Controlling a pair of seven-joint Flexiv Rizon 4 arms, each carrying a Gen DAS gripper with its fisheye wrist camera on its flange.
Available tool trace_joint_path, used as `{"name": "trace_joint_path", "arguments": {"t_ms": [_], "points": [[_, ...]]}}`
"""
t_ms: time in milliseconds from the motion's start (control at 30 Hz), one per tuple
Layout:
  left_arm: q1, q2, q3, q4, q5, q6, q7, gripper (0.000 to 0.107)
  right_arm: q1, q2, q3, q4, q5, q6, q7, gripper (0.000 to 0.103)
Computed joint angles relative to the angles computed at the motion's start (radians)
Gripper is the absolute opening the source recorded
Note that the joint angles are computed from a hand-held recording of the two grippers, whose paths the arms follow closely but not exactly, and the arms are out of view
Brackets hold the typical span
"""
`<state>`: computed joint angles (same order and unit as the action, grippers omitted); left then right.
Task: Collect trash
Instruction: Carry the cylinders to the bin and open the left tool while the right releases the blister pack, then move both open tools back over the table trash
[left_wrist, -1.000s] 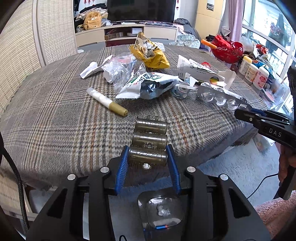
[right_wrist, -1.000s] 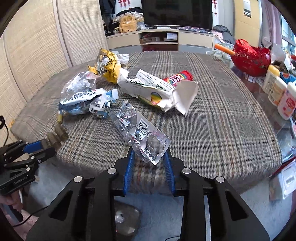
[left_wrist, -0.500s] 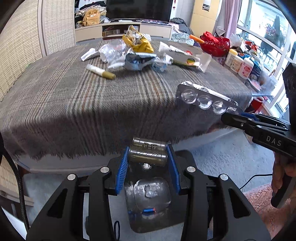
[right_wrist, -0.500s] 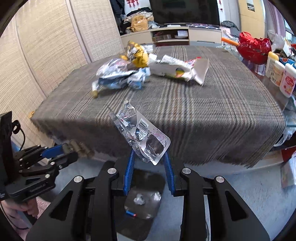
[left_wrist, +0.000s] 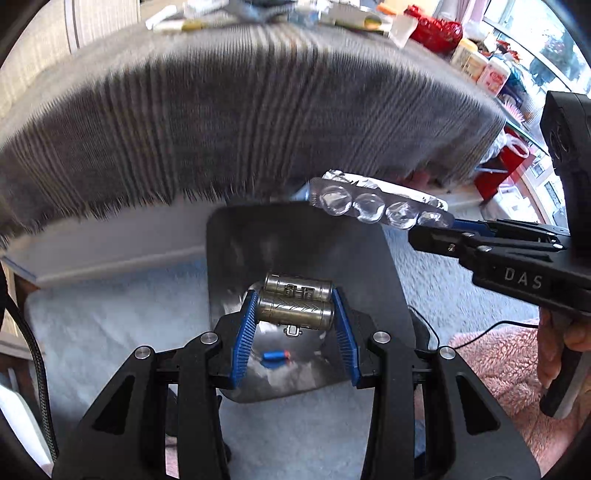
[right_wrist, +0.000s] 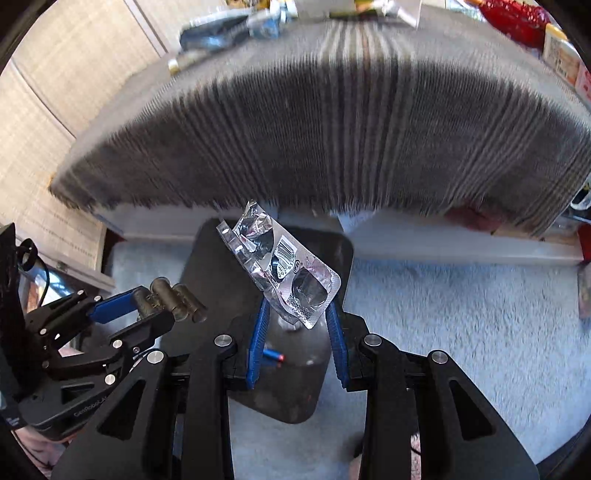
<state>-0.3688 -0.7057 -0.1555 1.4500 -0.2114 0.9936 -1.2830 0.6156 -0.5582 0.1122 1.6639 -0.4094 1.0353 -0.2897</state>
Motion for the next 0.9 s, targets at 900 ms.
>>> {"name": "trace_joint_path", "arguments": {"t_ms": [900], "points": [[0.003,-0.059,0.019,-0.173,0.005,-0.095,-0.041,0.064,0.027,0.044,-0.118,-0.012,-0.129,0.028,0.103,0.055]]}}
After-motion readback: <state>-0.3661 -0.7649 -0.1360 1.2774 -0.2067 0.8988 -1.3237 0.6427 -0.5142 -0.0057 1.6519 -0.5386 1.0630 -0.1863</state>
